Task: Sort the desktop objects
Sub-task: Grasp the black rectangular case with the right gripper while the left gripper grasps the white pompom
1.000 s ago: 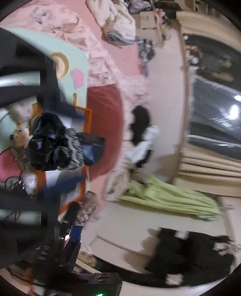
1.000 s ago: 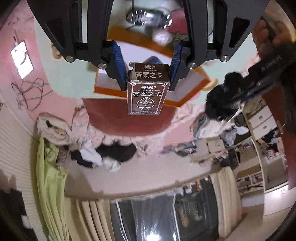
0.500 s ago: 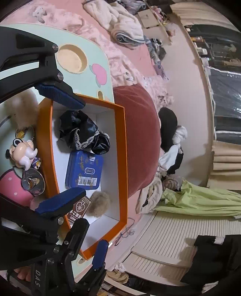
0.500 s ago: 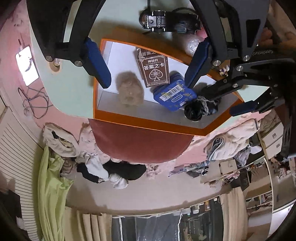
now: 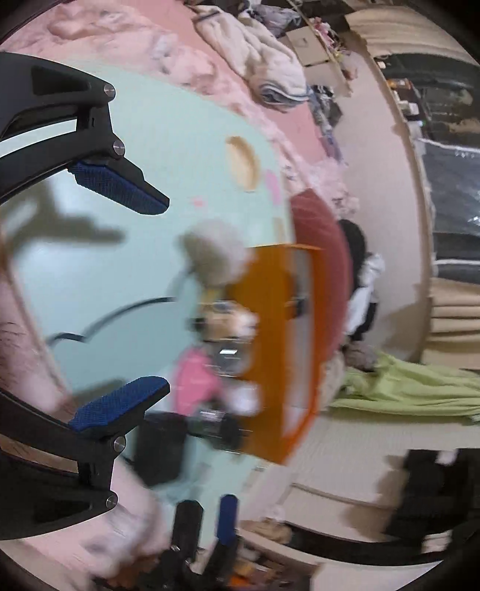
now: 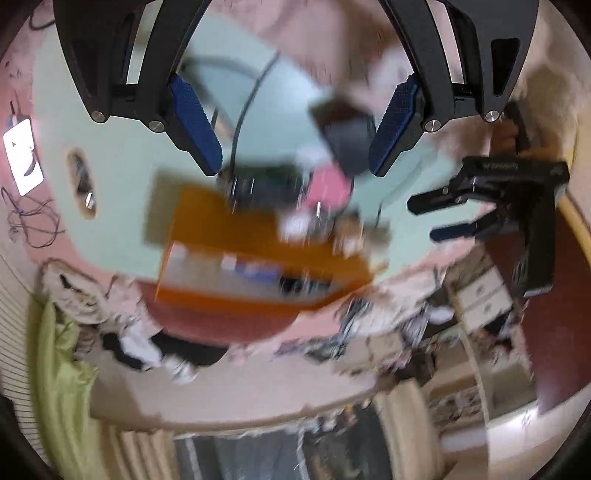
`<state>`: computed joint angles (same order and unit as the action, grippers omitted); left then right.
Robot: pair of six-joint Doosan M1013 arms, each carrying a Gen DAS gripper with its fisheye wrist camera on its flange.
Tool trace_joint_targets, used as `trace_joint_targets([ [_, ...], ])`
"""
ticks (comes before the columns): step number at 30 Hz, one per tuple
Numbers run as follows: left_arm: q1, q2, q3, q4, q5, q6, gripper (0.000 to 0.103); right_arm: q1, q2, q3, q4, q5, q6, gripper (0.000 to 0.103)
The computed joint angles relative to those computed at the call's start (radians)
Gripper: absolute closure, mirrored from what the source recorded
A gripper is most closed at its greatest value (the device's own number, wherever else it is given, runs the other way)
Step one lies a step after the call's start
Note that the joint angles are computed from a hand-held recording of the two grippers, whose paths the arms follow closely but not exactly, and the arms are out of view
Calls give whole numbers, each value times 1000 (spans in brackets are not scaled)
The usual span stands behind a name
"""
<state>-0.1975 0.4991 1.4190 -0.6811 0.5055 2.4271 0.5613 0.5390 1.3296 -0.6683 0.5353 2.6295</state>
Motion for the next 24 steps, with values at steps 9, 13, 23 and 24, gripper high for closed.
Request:
trace_joint_targets([
  [9, 0, 3, 44, -65, -98, 38, 0, -23, 36, -50, 245, 62, -231, 17],
  [13, 1, 4, 42, -67, -97, 40, 0, -22, 39, -56, 236, 82, -233, 9],
  [23, 0, 3, 43, -64, -99, 38, 0, -2, 73, -103, 157, 202, -167, 1],
  [24, 0, 3, 43, -64, -99, 38, 0, -2, 76, -106, 153, 209, -166, 0],
])
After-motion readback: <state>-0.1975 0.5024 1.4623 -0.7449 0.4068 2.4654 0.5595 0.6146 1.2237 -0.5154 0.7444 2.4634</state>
